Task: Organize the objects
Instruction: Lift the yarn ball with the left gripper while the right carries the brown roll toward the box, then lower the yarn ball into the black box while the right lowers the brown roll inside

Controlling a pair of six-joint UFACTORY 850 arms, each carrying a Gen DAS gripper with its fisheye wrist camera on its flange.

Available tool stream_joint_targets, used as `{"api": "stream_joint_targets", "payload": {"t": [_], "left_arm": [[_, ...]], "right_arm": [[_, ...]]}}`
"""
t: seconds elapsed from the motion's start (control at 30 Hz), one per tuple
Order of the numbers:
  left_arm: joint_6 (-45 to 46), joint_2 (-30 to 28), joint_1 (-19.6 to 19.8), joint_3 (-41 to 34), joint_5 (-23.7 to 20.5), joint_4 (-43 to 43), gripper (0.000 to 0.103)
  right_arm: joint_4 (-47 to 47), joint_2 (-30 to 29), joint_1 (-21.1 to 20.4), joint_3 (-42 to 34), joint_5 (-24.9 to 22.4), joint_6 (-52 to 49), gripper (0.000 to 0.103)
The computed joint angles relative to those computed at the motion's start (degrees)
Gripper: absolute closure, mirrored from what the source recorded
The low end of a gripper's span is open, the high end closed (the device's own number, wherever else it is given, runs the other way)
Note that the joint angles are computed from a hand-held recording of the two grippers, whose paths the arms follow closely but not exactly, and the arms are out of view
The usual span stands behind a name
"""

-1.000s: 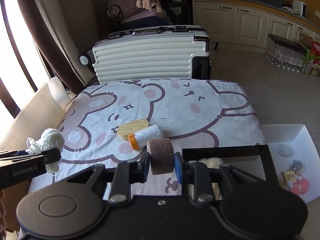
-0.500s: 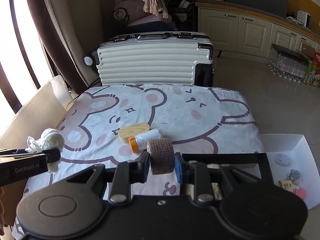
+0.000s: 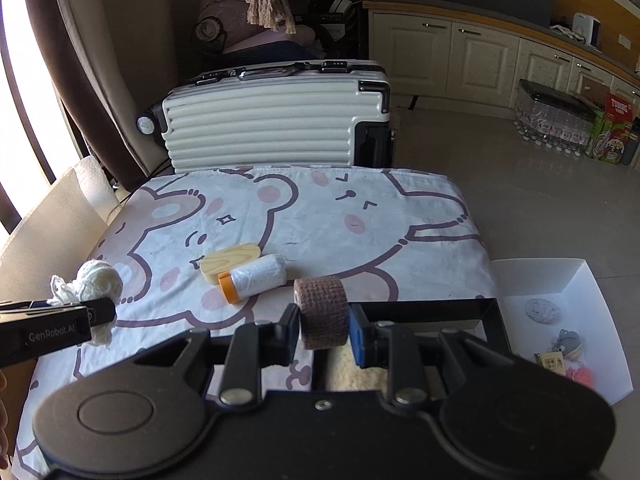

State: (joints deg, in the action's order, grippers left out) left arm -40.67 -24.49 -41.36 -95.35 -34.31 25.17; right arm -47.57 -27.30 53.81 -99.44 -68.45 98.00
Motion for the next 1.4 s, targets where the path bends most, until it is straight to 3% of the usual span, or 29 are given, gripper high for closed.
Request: {"api": "stream_joint_targets", "payload": {"t": [0.87,1.4], "left_arm": [[11.1,-4.0,-6.0,-5.3,2.5,-11.3,0.061],[20.5,-6.2,-6.9,-7.8,2.5,-22.9,0.061]], "right_arm": [[1.9,10.4,1.6,13.5,-8.2,8.8,0.076],[2.8,13.9,1.8,17.8,-7.4,10.5,0.076]]}}
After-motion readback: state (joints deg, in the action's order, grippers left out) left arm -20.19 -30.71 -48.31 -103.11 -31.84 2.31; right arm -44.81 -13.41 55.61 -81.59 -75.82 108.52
